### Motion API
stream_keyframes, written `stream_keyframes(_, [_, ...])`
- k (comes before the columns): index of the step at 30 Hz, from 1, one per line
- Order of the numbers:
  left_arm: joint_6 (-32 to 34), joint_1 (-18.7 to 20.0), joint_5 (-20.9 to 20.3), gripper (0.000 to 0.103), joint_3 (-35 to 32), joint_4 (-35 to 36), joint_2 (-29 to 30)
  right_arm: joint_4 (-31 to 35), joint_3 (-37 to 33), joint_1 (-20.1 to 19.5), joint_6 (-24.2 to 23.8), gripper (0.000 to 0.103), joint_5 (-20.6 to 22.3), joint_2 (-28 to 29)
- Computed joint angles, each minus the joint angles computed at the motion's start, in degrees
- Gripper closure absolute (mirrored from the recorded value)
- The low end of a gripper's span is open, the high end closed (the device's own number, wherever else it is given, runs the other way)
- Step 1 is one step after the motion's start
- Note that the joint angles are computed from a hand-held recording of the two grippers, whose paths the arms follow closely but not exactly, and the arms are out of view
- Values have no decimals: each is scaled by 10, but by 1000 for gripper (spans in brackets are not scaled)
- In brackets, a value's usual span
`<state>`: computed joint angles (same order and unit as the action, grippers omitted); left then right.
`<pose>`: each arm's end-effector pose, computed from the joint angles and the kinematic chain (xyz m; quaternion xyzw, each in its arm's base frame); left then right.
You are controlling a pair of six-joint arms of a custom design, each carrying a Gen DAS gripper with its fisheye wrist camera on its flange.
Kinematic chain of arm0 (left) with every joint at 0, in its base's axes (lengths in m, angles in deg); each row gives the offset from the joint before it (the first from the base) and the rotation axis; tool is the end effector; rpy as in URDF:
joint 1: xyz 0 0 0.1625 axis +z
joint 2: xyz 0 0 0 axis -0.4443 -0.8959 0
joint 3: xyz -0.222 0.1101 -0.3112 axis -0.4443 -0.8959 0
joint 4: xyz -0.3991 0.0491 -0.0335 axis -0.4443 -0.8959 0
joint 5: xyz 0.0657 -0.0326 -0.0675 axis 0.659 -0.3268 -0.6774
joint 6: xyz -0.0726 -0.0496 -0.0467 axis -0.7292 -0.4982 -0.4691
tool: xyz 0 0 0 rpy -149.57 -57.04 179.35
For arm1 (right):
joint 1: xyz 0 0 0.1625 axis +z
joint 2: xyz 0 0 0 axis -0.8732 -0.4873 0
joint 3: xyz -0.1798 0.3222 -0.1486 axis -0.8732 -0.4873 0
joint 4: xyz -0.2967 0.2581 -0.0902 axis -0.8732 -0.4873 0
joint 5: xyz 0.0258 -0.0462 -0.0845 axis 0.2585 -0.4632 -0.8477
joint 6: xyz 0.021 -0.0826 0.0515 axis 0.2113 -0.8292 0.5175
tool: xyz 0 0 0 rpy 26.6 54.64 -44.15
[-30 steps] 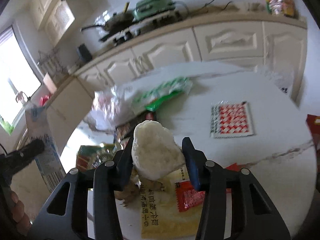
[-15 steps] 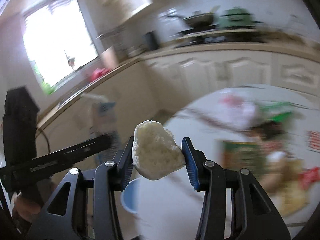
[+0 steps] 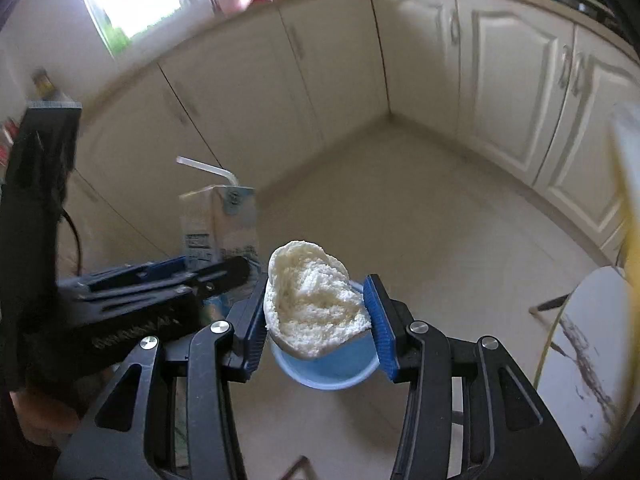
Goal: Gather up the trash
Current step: 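Carry both items over the blue wastebasket and open both tools to drop them, then move both tools back over the table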
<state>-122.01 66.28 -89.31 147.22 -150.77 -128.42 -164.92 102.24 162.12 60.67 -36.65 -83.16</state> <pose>-0.2799 -0.4918 0.3111 -0.0136 0.9378 -0.2437 0.2470 0.2163 -0.6091 0.2619 0.2130 -0.9342 0.1866 0.2172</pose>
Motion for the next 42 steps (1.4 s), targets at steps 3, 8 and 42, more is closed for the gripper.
stream_keyframes(3, [8,39,-19,60,19,-3,-13,26,-30,-24,15,60,4,52])
stream_keyframes(8, [9,90,-50,34,26,-9,-27,51,-68,-47,15,59,10,111])
stream_keyframes(42, [-86,-307,131,16,-92,52,46,-194,96,99,-70,1,-112,-181])
